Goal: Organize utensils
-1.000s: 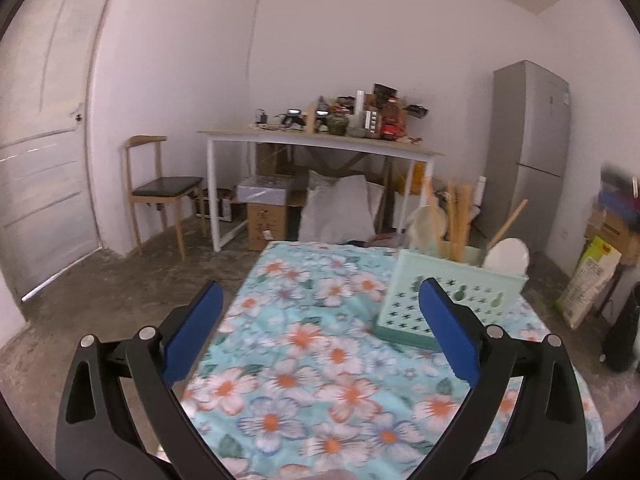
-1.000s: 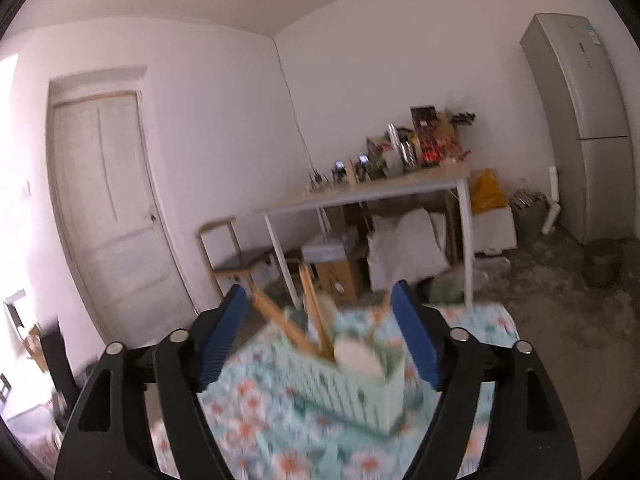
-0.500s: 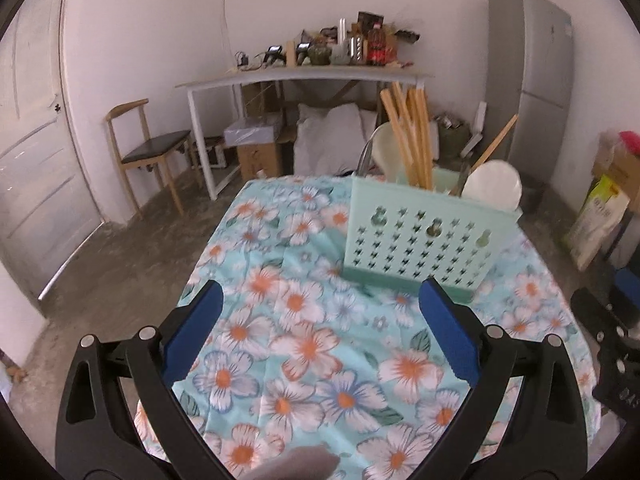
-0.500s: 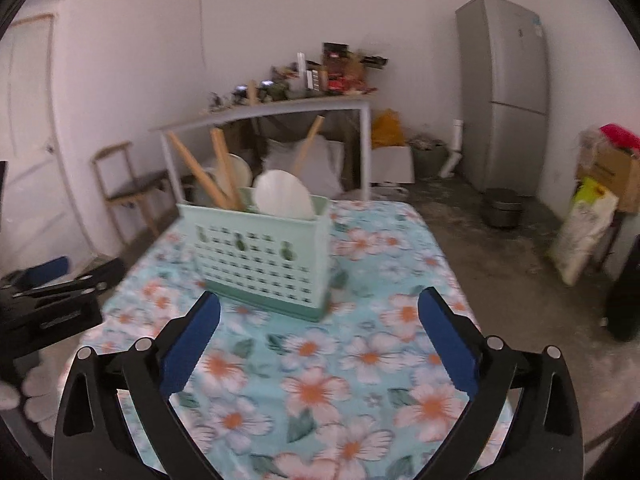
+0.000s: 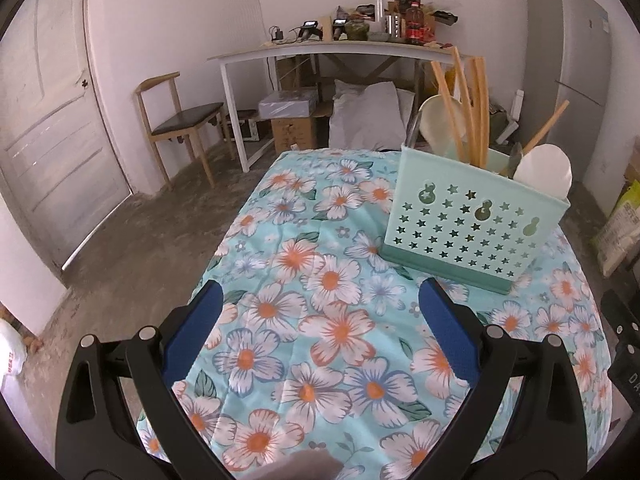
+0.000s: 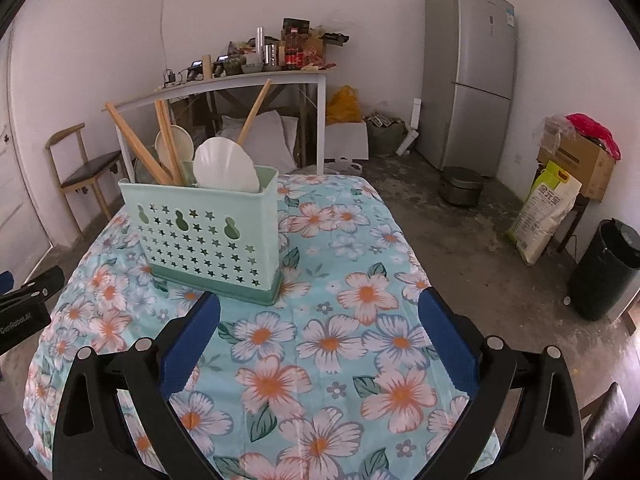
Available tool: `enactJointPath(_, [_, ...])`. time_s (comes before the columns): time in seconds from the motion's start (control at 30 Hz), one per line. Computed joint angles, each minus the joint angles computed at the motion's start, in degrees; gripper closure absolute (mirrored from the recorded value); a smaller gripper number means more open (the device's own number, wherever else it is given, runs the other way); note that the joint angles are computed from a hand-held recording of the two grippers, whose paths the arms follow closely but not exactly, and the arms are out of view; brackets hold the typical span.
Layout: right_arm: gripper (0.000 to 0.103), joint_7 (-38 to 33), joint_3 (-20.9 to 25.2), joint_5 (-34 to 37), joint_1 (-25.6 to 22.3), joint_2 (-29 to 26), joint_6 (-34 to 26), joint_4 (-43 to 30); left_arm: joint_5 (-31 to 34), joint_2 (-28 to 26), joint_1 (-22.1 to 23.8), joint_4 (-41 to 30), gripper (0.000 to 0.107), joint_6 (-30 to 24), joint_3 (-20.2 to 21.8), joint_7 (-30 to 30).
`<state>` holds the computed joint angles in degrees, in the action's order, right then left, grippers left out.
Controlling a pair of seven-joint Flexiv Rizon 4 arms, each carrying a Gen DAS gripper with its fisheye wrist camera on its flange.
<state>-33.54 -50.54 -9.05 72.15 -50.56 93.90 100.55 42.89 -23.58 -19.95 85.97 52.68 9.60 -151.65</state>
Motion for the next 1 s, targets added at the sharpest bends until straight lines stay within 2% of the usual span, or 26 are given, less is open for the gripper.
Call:
enactJointPath(0.4, [0.007, 1.85, 1.92, -1.98, -1.79, 0.56, -1.01, -0.98, -0.42, -0.05, 0.19, 0.08, 0.012, -0.22, -0.06, -0.15])
enactJointPath(1.0, [0.007, 1.06, 1.33, -2.04, -1.21, 0.49, -0.3, -1.08, 0.5, 0.57, 0.28, 0.09, 0.012, -0.61, -0.17, -0.54])
